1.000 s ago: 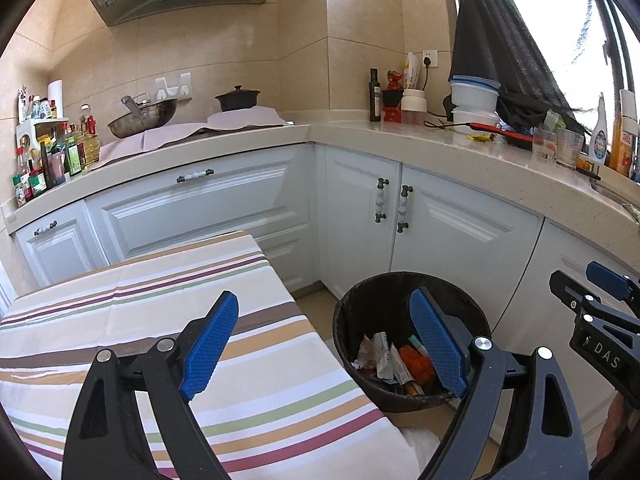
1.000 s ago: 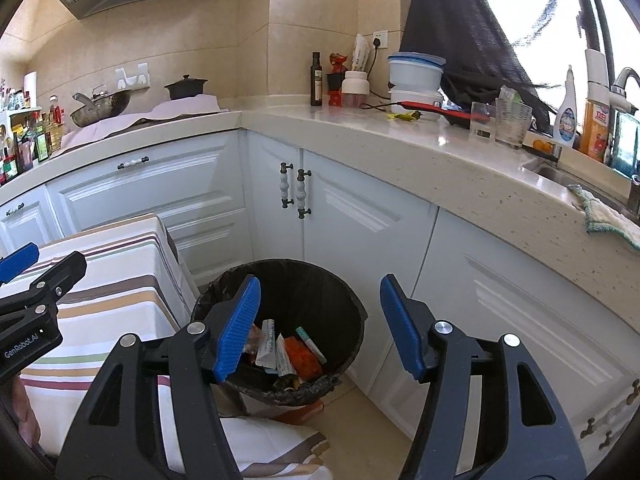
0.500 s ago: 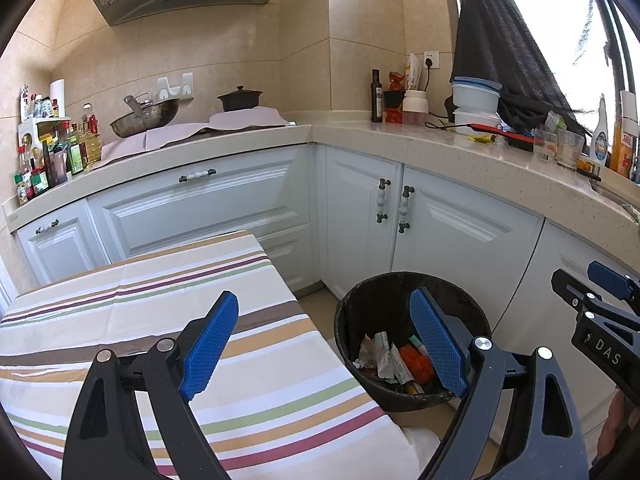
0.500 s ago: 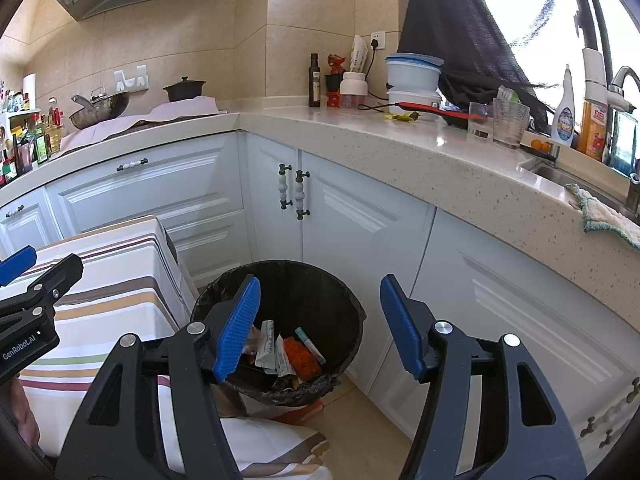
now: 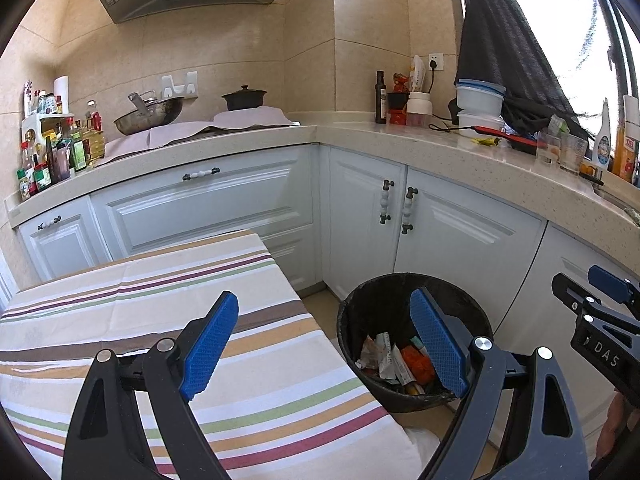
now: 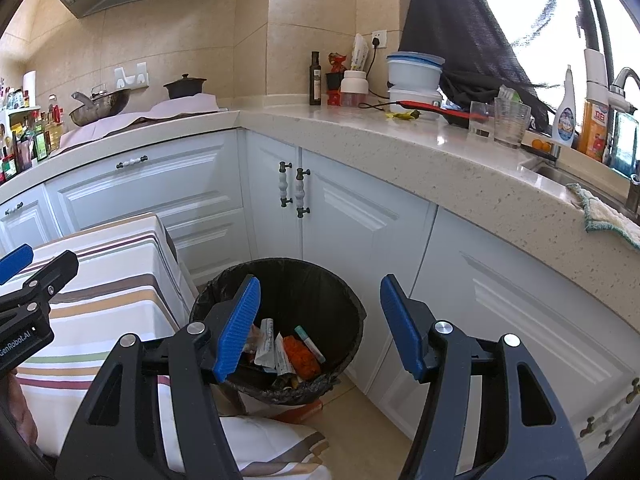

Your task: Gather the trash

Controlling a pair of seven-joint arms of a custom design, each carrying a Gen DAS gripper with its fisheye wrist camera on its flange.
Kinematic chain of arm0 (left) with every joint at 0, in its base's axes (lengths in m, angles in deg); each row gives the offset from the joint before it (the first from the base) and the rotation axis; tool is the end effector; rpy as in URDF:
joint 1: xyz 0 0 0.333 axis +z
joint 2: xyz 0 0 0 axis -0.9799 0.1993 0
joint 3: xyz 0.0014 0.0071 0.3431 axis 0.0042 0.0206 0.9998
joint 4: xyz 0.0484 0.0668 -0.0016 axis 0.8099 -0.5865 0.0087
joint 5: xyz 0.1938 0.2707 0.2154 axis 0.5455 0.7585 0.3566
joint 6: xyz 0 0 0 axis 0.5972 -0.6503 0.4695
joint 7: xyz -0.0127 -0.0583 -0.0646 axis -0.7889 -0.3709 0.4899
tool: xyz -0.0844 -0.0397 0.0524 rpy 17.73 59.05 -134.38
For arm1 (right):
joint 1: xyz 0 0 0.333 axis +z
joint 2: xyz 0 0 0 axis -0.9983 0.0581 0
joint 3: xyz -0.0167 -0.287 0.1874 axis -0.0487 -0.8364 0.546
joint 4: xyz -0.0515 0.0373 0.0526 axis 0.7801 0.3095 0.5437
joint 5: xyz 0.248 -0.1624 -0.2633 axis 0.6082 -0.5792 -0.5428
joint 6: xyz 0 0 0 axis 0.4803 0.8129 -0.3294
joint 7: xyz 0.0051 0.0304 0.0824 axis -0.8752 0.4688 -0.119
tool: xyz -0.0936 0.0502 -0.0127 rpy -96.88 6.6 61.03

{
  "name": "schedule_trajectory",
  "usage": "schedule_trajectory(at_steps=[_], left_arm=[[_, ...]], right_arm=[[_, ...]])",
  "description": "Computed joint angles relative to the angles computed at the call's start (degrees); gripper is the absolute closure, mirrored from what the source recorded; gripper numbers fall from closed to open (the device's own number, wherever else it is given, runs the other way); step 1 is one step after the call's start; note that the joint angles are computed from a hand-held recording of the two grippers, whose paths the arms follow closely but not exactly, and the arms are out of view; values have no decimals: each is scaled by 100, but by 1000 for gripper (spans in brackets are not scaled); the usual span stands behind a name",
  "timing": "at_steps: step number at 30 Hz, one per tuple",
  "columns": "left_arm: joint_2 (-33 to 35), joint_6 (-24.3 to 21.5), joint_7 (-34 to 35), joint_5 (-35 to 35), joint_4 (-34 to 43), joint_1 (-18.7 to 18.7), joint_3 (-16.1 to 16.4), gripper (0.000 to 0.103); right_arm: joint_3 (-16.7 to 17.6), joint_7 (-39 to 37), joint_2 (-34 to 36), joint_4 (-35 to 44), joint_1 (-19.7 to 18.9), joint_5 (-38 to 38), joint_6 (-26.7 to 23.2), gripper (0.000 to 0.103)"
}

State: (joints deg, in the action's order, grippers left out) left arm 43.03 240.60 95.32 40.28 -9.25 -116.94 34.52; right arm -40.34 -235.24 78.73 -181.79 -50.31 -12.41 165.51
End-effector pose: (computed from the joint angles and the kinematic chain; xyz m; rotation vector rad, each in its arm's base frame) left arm 0.6759 -0.4414 0.4176 -1.1635 1.9928 -1.1836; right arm 0.5713 0.3723 0.4007 -1.1703 2.0121 -1.2172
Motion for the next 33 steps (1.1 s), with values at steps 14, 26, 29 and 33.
schedule_trajectory(at_steps=[14, 26, 29, 33], left_arm=[[27, -46, -60, 51, 55, 24, -37, 18], [18, -23, -45, 81, 39, 26, -54, 18], [19, -75, -12, 78, 61, 90, -161, 18], [14, -96, 50, 79, 70, 206, -326, 18]], right_arm=[[-2, -10, -2, -2, 5, 13, -2, 42], [-5, -51, 52, 42, 8, 47, 24, 42], [-18, -74, 80, 66, 14, 63, 45, 42], [-38, -104, 102, 101, 22, 87, 59, 42]])
